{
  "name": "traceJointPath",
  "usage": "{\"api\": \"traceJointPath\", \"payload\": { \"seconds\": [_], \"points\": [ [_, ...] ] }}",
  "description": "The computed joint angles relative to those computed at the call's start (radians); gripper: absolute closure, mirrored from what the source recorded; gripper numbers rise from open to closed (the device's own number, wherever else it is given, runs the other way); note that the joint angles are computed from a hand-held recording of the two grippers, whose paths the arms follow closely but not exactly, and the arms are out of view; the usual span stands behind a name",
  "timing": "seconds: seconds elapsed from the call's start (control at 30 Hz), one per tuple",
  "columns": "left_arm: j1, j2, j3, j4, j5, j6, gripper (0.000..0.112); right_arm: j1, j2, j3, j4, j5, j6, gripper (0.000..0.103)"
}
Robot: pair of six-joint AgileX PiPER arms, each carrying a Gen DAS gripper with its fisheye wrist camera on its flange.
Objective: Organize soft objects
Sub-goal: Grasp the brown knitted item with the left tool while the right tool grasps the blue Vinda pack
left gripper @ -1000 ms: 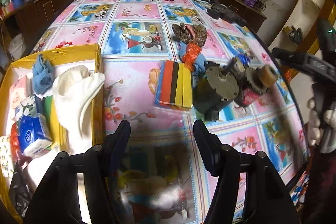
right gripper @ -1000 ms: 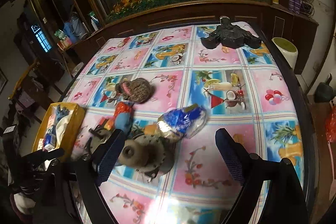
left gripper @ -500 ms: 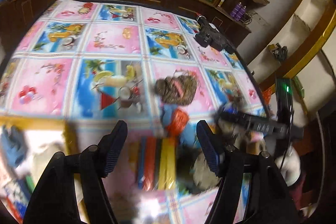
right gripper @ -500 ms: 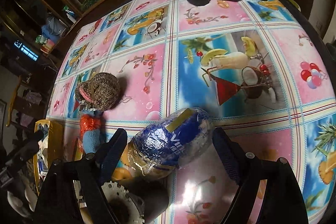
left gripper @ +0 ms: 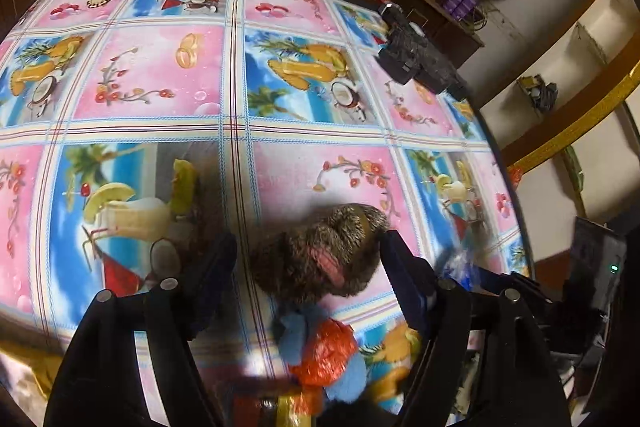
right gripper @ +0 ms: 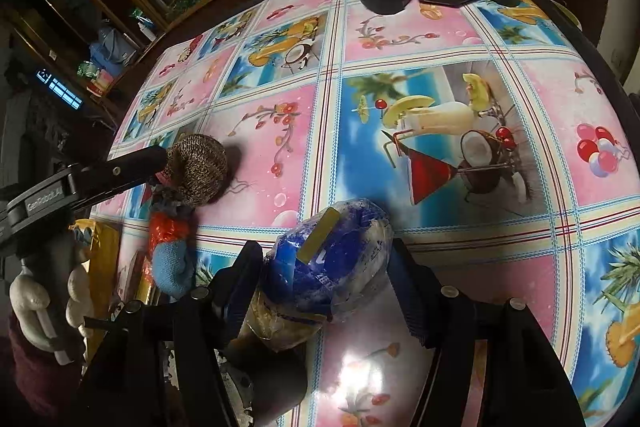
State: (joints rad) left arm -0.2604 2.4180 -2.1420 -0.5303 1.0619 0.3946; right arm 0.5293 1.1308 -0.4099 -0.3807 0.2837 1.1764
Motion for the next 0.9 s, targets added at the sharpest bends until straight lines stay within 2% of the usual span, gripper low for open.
{"api": "traceJointPath", "payload": {
  "seconds": [0.2, 0.3, 0.37, 0.4, 0.43, 0.6, 0.8, 0.9],
  "points": [
    [-0.033, 0.09, -0.156, 0.035, 0.113, -0.058, 0.038, 0.024, 0.003, 0.0, -0.069, 0.005, 0.08, 0.04],
    [-0.055, 0.066, -0.124, 0.075, 0.075, -0.058, 0.039, 0.043, 0.007, -0.004, -0.119, 0.019, 0.138, 0.04],
    [-0.051, 0.057, -0.114, 0.055, 0.072, -0.041, 0.055, 0.054, 0.006, -0.005, -0.14, 0.026, 0.168, 0.04],
    [-0.04, 0.061, -0.127, 0.02, 0.092, -0.029, 0.07, 0.054, 0.003, -0.004, -0.14, 0.026, 0.172, 0.04],
    [-0.037, 0.055, -0.126, 0.019, 0.097, -0.034, 0.071, 0.052, 0.0, -0.001, -0.137, 0.023, 0.171, 0.04],
    [-0.018, -0.04, 0.008, -0.01, 0.028, 0.0, 0.073, 0.045, -0.059, 0.024, -0.17, 0.027, 0.219, 0.041],
    [0.033, -0.216, 0.246, -0.128, -0.036, 0.104, 0.074, 0.079, -0.169, 0.055, -0.289, 0.087, 0.365, 0.041],
    [0.08, -0.334, 0.392, -0.194, -0.057, 0.177, 0.073, 0.129, -0.235, 0.075, -0.399, 0.128, 0.5, 0.041]
  ]
}}
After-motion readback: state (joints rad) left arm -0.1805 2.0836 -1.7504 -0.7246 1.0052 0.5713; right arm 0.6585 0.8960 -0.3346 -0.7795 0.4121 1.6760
